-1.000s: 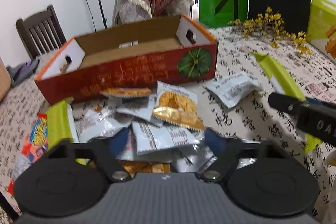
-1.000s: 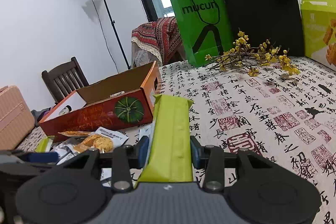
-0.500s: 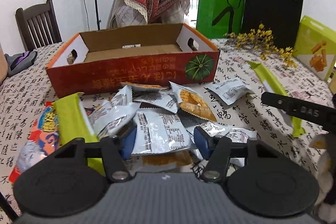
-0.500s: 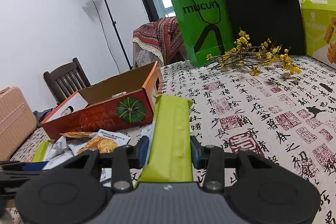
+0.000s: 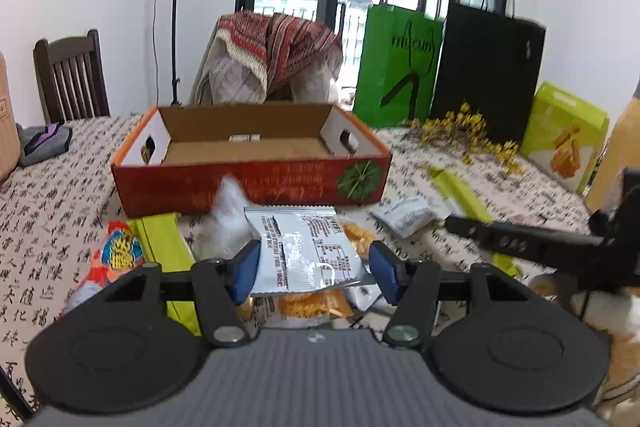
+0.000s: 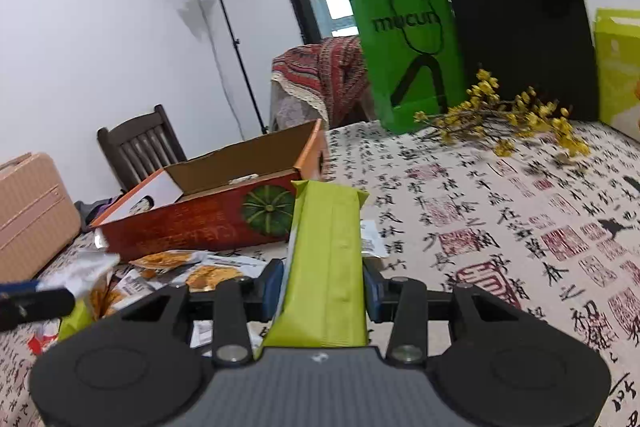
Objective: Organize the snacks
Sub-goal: 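Lift the green bar with the right tool while the left tool grasps a white packet, then carry both snacks over the cardboard box and open both tools to drop them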
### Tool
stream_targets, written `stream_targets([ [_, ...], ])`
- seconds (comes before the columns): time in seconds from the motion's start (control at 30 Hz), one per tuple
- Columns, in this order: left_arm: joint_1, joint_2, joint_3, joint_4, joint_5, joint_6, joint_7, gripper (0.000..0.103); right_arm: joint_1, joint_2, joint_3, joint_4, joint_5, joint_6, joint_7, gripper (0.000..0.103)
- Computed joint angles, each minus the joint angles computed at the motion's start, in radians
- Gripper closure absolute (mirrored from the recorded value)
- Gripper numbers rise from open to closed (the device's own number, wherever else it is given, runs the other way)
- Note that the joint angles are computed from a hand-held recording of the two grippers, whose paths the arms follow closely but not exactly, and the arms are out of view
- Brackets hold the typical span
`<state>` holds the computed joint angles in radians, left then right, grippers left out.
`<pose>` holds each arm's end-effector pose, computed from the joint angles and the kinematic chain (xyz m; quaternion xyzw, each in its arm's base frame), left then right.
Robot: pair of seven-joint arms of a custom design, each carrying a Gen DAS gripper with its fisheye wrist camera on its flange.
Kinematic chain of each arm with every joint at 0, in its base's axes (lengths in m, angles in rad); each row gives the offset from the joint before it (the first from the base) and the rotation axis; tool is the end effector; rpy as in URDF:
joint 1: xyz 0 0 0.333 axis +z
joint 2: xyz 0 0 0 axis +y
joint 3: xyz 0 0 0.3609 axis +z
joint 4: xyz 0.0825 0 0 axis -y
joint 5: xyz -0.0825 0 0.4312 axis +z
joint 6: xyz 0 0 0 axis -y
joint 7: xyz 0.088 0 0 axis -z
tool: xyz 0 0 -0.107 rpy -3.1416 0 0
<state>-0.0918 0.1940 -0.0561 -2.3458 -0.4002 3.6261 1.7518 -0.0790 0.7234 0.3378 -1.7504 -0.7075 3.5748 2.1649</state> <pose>0.5910 -0.0366 0.3844 -0.6520 0.5649 -0.3630 0.3523 0.7183 0.2186 0.3130 -0.6722 0.5079 -0.1698 0.5112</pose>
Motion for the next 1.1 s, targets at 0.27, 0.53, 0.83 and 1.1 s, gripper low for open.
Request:
stream_targets([
  [0.27, 0.058, -0.028, -0.016, -0.022, 0.111, 0.064, -0.096, 0.043, 0.025, -0.046, -0.012, -0.025, -0.004, 0.007, -0.007, 0.063],
  [0.53, 0.072, -0.005, 0.009, 0.074, 0.069, 0.028, -0.061, 0.043, -0.004, -0.038, 0.078, 0.06, -0.058, -0.096, -0.032, 0.063],
  [0.83, 0.013, 0.1, 0.1, 0.298, -0.103, -0.066, 0.07, 0.043, 0.009, 0.105, 0.228, 0.311, 0.006, -0.306, -0.175, 0.063],
  [1.1, -0.207, 0.275, 0.377, 0.55, -0.393, -0.179, 0.222, 0.043, 0.17, 0.296, 0.214, 0.693, 0.142, -0.505, -0.298, 0.063],
])
